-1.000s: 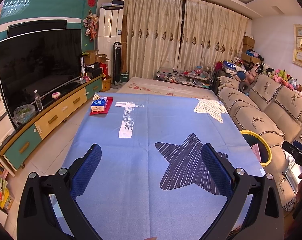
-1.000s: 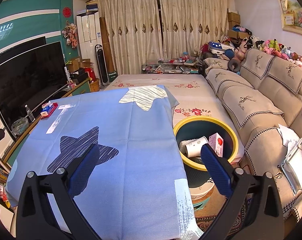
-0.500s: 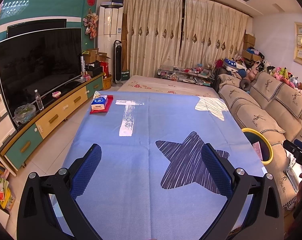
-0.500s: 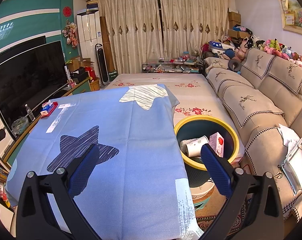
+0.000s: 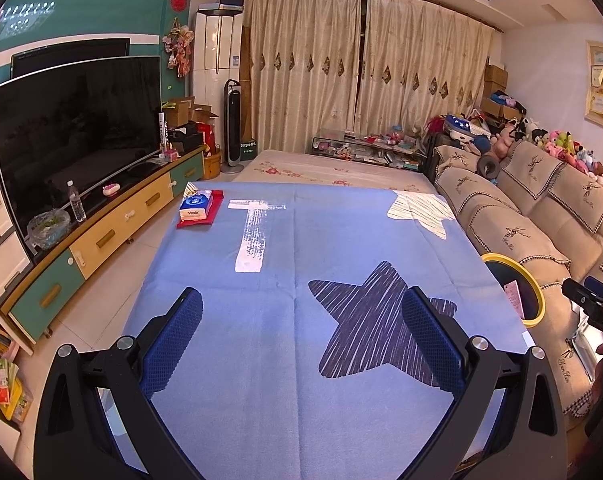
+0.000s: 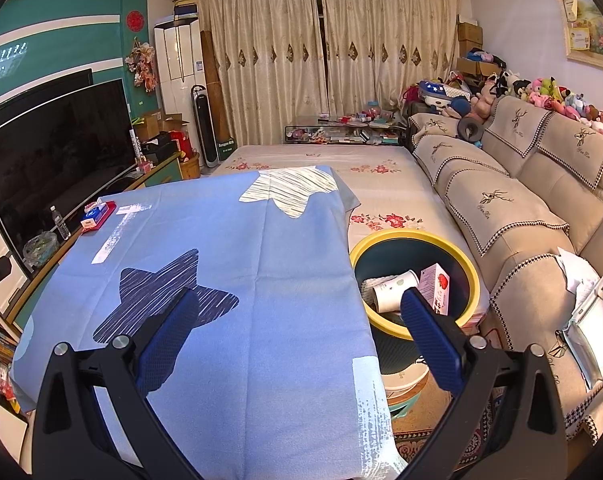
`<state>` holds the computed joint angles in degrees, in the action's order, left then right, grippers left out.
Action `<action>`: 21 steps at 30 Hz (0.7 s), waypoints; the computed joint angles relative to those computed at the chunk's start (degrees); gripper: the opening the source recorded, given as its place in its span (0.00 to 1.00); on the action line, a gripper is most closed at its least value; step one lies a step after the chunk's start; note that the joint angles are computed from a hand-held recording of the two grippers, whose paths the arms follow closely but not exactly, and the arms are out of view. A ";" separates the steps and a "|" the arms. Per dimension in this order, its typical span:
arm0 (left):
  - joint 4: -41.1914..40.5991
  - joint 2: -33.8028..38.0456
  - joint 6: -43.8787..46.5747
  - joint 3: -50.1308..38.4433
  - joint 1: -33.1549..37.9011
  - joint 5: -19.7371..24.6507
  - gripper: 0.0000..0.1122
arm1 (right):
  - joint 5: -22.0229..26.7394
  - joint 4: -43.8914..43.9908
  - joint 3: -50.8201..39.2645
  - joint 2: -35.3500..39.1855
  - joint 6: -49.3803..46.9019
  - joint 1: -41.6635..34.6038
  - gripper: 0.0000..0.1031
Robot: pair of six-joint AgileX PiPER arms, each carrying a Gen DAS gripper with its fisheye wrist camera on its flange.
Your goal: Collect trash
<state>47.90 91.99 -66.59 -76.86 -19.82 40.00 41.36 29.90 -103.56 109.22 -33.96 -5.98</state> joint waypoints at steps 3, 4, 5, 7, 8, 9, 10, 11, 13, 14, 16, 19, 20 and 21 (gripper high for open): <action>-0.32 0.42 0.45 -0.48 0.05 0.31 0.87 | -0.03 -0.04 -0.09 0.07 0.02 0.07 0.93; -0.30 0.49 0.46 -0.62 0.00 0.48 0.87 | -0.21 0.11 0.19 0.01 -0.21 0.08 0.93; -0.25 0.60 0.44 -0.72 0.00 0.53 0.87 | -0.62 0.25 0.88 -0.21 -0.48 0.15 0.93; -0.39 0.87 0.54 -1.13 0.03 0.91 0.87 | -0.70 0.37 1.01 -0.22 -0.57 0.18 0.93; -0.39 1.09 0.35 -1.40 0.01 1.31 0.87 | -0.76 0.40 1.10 -0.25 -0.62 0.19 0.93; -0.58 1.29 0.19 -1.60 0.11 1.54 0.87 | -0.65 0.20 0.83 -0.17 -0.42 0.22 0.93; -0.71 1.24 0.12 -1.52 0.25 1.30 0.87 | -0.87 0.29 1.15 -0.27 -0.56 0.25 0.93; -0.53 1.19 -0.07 -1.35 0.31 0.96 0.87 | -0.81 0.37 1.06 -0.23 -0.57 0.22 0.93; 1.00 1.12 -0.93 -0.86 -0.03 0.70 0.87 | -0.88 0.29 1.05 -0.19 -0.47 0.26 0.93; 1.48 1.11 -0.91 -0.67 -0.14 0.36 0.87 | -0.77 0.11 0.89 -0.12 -0.28 0.28 0.93; 1.95 1.07 -0.30 -0.30 -0.17 -1.09 0.86 | -0.61 0.12 0.79 -0.05 -0.30 0.29 0.93; 5.60 1.97 -2.32 -0.62 -0.50 -1.15 0.85 | -0.62 -0.67 -0.06 0.91 0.03 0.96 0.93; 4.98 2.77 -1.61 -1.49 0.19 -1.39 0.85 | -0.04 -1.04 -1.32 1.75 0.27 1.26 0.93; 2.66 3.81 0.32 -2.72 1.47 -2.16 0.88 | 0.56 -1.60 -2.99 2.86 0.77 1.70 0.93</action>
